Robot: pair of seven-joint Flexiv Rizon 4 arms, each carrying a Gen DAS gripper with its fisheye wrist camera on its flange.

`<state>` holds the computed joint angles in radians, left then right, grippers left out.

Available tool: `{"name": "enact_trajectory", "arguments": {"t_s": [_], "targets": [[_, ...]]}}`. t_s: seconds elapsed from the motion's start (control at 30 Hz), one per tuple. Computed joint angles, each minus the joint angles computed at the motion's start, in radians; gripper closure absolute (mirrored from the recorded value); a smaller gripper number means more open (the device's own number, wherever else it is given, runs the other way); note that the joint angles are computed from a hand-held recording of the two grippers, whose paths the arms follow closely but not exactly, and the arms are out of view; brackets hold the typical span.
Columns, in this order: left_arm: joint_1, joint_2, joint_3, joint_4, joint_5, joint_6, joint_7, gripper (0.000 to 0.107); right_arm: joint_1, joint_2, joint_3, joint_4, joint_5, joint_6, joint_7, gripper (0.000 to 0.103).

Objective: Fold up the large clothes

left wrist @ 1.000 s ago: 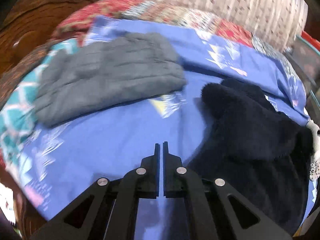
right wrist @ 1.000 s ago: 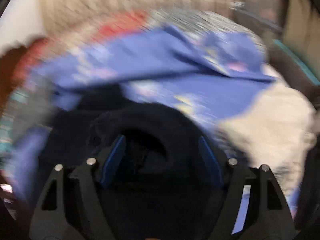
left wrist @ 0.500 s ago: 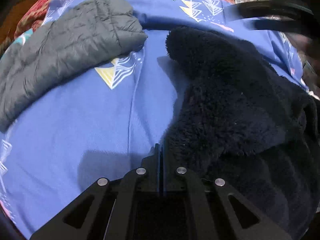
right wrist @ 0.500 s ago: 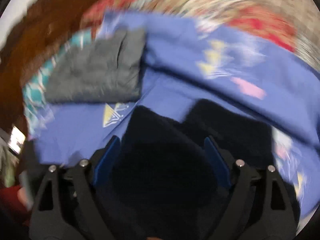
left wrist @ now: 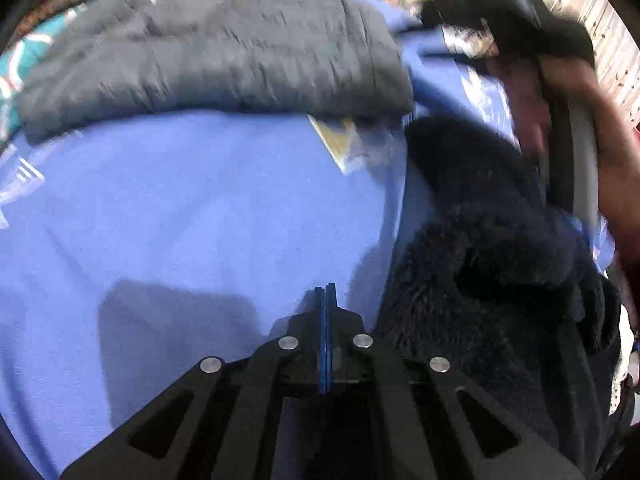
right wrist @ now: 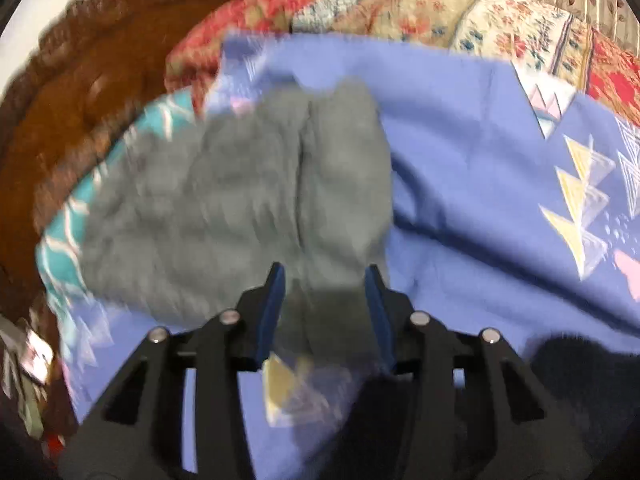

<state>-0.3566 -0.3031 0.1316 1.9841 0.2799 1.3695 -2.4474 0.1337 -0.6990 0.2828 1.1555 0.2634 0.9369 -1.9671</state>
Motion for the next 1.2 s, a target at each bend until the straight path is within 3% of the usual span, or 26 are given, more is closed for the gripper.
{"name": "enact_trajectory", "arguments": {"t_s": [0.03, 0.1, 0.17, 0.2, 0.27, 0.33, 0.43, 0.47, 0.5, 0.53, 0.57, 0.63, 0.67, 0.7, 0.8, 0.83, 0.87, 0.9, 1.03, 1.2], "targets": [[-0.038, 0.020, 0.047, -0.010, 0.056, -0.011, -0.049, 0.082, -0.033, 0.043, 0.022, 0.066, 0.029, 0.035, -0.045, 0.061], [-0.084, 0.058, 0.103, -0.043, 0.178, -0.047, -0.144, 0.082, -0.161, 0.151, 0.091, 0.194, 0.144, 0.050, -0.176, 0.045], [-0.065, 0.070, 0.081, -0.071, 0.208, -0.050, -0.140, 0.082, -0.267, 0.253, 0.102, 0.310, 0.247, 0.072, -0.292, 0.039], [-0.030, 0.064, 0.042, -0.085, 0.177, -0.028, -0.086, 0.082, -0.303, 0.309, 0.084, 0.380, 0.282, 0.120, -0.329, 0.037], [0.003, 0.032, -0.013, -0.139, 0.145, -0.015, -0.024, 0.082, -0.316, 0.383, 0.012, 0.492, 0.286, 0.223, -0.325, 0.033], [0.013, -0.024, -0.059, -0.226, 0.106, -0.016, 0.053, 0.082, -0.283, 0.433, -0.114, 0.624, 0.185, 0.377, -0.247, 0.030], [-0.026, -0.126, -0.071, -0.365, 0.064, -0.053, 0.135, 0.082, -0.251, 0.424, -0.252, 0.716, 0.011, 0.441, -0.063, 0.028], [-0.049, -0.176, -0.064, -0.430, 0.062, -0.085, 0.161, 0.082, -0.246, 0.397, -0.289, 0.709, -0.044, 0.418, -0.001, 0.035], [-0.071, -0.221, -0.048, -0.489, 0.062, -0.123, 0.179, 0.082, -0.254, 0.359, -0.303, 0.675, -0.069, 0.389, 0.038, 0.070], [-0.103, -0.267, -0.019, -0.559, 0.090, -0.204, 0.179, 0.081, -0.259, 0.307, -0.321, 0.628, -0.094, 0.371, 0.086, 0.081], [-0.157, -0.322, 0.042, -0.641, 0.113, -0.328, 0.177, 0.081, -0.253, 0.257, -0.347, 0.584, -0.128, 0.368, 0.140, 0.084], [-0.203, -0.405, 0.103, -0.734, 0.145, -0.488, 0.174, 0.082, -0.275, 0.152, -0.370, 0.454, -0.162, 0.317, 0.250, 0.084], [-0.203, -0.421, 0.101, -0.737, 0.210, -0.489, 0.138, 0.082, -0.310, 0.114, -0.337, 0.381, -0.138, 0.258, 0.254, 0.078], [-0.215, -0.411, 0.116, -0.714, 0.256, -0.451, 0.105, 0.082, -0.359, 0.087, -0.293, 0.305, -0.111, 0.168, 0.266, 0.065], [-0.246, -0.411, 0.124, -0.742, 0.326, -0.517, 0.088, 0.082, -0.524, 0.101, -0.129, 0.213, 0.047, 0.045, 0.184, 0.060], [-0.245, -0.412, 0.117, -0.747, 0.340, -0.528, 0.086, 0.082, -0.586, 0.151, -0.088, 0.240, 0.142, 0.051, 0.111, 0.055], [-0.239, -0.412, 0.106, -0.752, 0.343, -0.532, 0.084, 0.082, -0.621, 0.191, -0.064, 0.285, 0.173, 0.093, 0.084, 0.044], [-0.230, -0.404, 0.095, -0.744, 0.343, -0.530, 0.083, 0.082, -0.644, 0.248, -0.072, 0.344, 0.223, 0.132, 0.027, 0.038], [-0.218, -0.353, 0.060, -0.719, 0.335, -0.546, 0.097, 0.081, -0.727, 0.457, -0.113, 0.590, 0.304, 0.202, -0.160, 0.038], [-0.235, -0.206, 0.036, -0.574, 0.379, -0.464, -0.002, 0.081, -0.753, 0.632, -0.172, 0.830, 0.323, 0.121, -0.264, 0.037]]}}
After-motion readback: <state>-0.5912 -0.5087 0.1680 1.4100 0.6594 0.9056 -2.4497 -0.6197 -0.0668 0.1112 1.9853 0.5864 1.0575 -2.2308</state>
